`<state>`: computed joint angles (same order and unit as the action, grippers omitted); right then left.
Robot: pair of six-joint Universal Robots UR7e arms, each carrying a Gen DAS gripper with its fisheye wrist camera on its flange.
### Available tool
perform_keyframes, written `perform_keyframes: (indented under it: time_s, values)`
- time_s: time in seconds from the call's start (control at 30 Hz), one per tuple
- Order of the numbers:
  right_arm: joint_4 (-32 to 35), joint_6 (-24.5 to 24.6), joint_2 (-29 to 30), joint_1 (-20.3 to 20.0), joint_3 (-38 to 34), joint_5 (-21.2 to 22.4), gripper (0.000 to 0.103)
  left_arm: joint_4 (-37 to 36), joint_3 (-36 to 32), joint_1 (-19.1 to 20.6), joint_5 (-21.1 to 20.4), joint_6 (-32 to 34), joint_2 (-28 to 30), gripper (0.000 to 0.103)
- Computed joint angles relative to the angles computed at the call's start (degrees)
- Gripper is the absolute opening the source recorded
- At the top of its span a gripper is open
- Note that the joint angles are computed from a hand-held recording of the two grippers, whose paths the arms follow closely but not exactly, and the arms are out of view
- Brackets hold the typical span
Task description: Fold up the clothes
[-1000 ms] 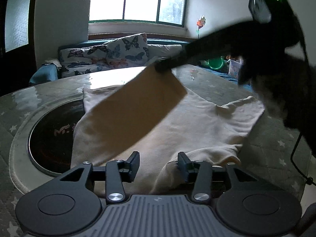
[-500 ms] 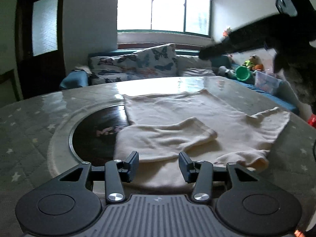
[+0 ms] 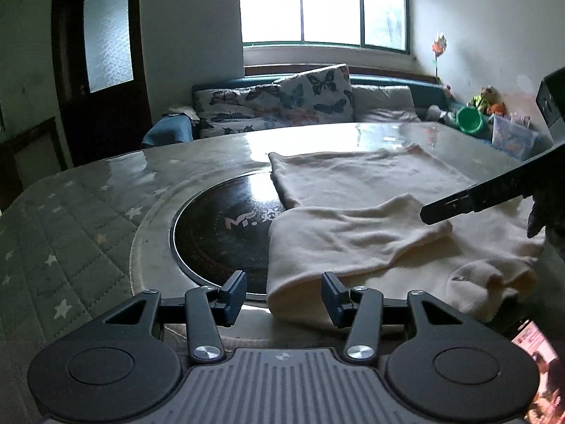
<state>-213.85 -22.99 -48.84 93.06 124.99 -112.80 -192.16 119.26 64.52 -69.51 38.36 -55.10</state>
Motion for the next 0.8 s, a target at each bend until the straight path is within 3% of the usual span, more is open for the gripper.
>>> perform_keyframes:
  time_s: [0.1,0.13,0.17,0.27,0.8]
  values:
    - [-0.8,-1.3,1.4,0.6,-0.7,-1.6,0.033,0.3,-0.4,0.1,0.3,0.2,0.5,0.050]
    - [-0.8,-1.7,1.6,0.8,-0.9,-2.0,0.027,0.3,-0.5,0.2,0.4,0.1,0.6,0.050]
    - [-0.7,-2.1,1.7,1.1,-1.1,-2.4,0.013,0.4,-0.5,0.2,0.4,0.0,0.7,0.050]
    - [-0.6,-3.1,1.6,1.6,-1.3,-2.7,0.005,0.6,-0.7,0.3,0.5,-0.2,0.9,0.050]
    - [-2.5,-9.6,-4.6,7.7,-0.6,-4.2,0.005,-3.6,0.6,-0.5,0.7,4.8,2.7,0.047]
